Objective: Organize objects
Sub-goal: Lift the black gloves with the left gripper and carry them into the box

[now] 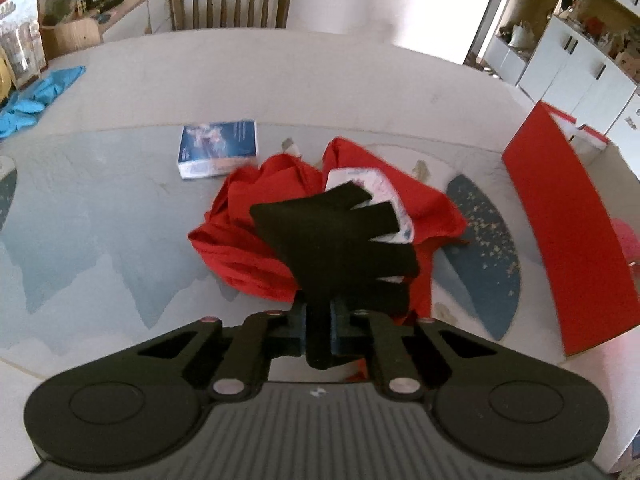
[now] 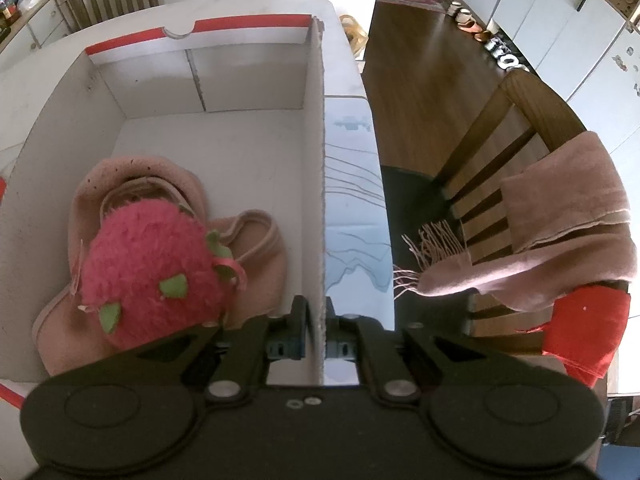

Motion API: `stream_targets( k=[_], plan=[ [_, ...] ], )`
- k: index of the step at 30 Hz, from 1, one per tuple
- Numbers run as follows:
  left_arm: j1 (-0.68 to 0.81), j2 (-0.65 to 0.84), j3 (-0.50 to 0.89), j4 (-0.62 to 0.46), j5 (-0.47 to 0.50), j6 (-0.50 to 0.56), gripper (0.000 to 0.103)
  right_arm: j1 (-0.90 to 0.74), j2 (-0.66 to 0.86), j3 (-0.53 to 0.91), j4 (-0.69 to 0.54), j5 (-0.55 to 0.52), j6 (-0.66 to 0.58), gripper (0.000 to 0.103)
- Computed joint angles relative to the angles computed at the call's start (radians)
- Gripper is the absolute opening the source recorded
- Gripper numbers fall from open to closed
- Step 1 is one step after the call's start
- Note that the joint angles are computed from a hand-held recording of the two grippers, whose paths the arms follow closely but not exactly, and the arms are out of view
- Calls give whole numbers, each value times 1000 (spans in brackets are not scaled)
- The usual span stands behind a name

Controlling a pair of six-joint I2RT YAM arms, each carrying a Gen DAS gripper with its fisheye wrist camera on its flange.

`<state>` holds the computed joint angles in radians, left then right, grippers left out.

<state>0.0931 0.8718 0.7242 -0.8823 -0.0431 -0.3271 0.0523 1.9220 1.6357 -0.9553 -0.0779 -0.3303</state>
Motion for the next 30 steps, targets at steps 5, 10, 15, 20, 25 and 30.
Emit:
stream_targets(
  k=[5,10,15,20,25,30],
  plan=[
    [-5,-36,70,-39,8,-7,7,-3,1,-1,2,-5,-4,5],
    [-66,-10,160,-69,-7,-35,6,-2,4,3,-1,-10,-8,4],
    [-193,52,265,-69,-45,-66,7,-8,8,11,-8,-22,-6,3],
    [-309,149,366,-36,-67,-77,7,-14,6,5,-4,-32,-16,3],
    [-410,281,461,6,-81,-54,7,-18,7,2,-1,-40,-22,2],
    [-491,435,560,44,-77,-27,7,-19,3,-3,1,-45,-31,2]
  ],
)
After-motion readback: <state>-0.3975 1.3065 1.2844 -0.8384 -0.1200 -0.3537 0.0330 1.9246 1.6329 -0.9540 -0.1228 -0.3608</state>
